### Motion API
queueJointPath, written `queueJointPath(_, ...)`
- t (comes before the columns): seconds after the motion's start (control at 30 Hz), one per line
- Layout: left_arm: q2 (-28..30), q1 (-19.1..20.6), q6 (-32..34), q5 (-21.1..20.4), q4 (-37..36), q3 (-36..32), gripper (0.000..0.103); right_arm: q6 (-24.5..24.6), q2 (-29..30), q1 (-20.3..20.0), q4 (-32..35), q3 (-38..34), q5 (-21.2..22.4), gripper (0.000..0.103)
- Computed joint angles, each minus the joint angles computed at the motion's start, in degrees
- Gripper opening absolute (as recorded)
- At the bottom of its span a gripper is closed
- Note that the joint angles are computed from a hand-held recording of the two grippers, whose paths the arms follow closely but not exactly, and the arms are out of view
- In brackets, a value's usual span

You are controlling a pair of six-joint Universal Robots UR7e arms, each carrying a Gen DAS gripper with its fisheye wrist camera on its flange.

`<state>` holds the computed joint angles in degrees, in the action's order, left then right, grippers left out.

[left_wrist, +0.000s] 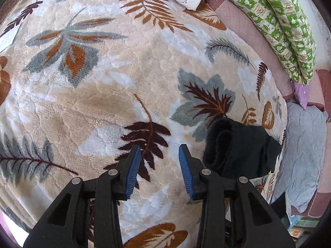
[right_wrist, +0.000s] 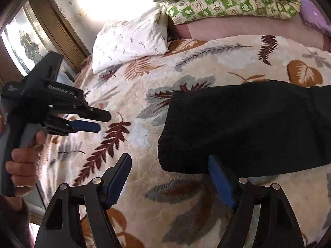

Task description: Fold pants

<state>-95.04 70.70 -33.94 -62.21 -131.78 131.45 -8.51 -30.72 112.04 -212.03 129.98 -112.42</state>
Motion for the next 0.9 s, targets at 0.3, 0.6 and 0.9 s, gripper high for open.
queueJointPath(0.3,1.59,2.86,4.05,-2.96,-3.12,-0.70,0.036,-1.18,10.91,3.13,1.28,-11.91,-14.46,0.094)
queueJointPath(0.6,9.19,4.32,3.38,-12.34,-12.68,-0.82,0.042,3.02,1.95,-4.34,1.53,-5.77,-1.32,0.025)
queueJointPath(0.9,16.01,10.60,1.42,-31.02,-31.70,2.32,0.051,2.73,-5.12,-7.81,-0.22,2.38,10.48,0.025)
